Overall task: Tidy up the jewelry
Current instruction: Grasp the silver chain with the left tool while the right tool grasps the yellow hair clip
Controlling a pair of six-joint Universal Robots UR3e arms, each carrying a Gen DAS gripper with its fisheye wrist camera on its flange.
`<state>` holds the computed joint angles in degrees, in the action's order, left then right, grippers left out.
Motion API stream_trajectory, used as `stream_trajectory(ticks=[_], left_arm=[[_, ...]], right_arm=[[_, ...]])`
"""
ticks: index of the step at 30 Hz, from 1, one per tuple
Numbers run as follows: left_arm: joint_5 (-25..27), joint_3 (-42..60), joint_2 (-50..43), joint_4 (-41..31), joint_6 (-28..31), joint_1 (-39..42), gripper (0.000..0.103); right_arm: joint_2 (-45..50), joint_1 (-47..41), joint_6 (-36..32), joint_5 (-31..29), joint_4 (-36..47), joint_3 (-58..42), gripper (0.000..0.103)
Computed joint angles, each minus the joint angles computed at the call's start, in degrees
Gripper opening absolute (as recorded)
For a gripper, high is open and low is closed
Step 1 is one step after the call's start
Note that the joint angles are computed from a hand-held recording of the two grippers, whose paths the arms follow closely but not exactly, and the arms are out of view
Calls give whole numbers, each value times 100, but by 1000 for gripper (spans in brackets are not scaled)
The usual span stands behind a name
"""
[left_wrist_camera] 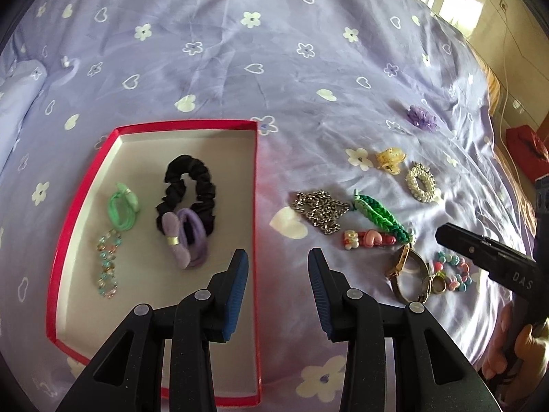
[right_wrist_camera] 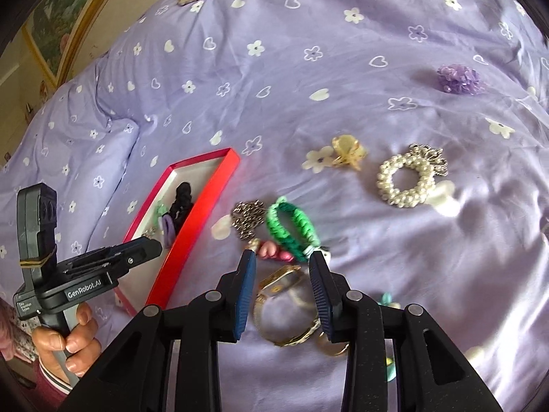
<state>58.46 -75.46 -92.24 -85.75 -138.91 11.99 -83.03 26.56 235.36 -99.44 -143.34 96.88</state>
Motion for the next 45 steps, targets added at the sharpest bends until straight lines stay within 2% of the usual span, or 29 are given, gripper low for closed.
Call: stream_trajectory(ticks=[4, 6, 10, 13, 17, 25, 27, 29, 30, 31, 32, 35, 45], left_arm=[[139, 93, -200, 256, -198, -337, 38], [256, 169, -371, 429, -301, -563, 38], [503, 377, -788, 743, -559, -995, 38], [675, 678, -1183, 881, -695, -1299, 40], [890, 1130, -1730, 1033, -845, -1653, 48], [1489, 2017, -2744, 988, -1031, -2222, 48], [1546, 2073, -2830, 1088, -1006, -2289, 44], [1476, 2165, -2913, 1047, -935, -2324, 20], [1440, 2211, -2956, 1030, -910, -2333, 18], [1430, 2182, -2948, 1070, -905, -2338, 15], [1424, 2139, -2943, 1139, -890, -2353, 13], [1338, 1870, -2793, 1344, -884, -2293, 11], [472, 1028, -1823, 1237, -732, -1582, 10]], right_arm=[[-64, -190, -84, 35, -38, 112, 37], [-81, -322, -185, 55, -63, 153, 42], [-11, -601, -423, 101, -61, 87, 43], [150, -824, -647, 138, -24, -50, 50], [385, -1108, -859, 277, -65, -173, 51], [993, -1514, -1185, 652, -227, -385, 51], [1125, -1553, -1223, 691, -283, -404, 51], [1205, -1591, -1226, 725, -344, -386, 50], [1221, -1591, -1221, 697, -364, -382, 48], [1228, -1577, -1222, 636, -368, -388, 43], [1248, -1555, -1225, 557, -306, -442, 29], [1205, -1549, -1192, 504, -383, -371, 28], [595, -1263, -894, 445, -589, -58, 28]])
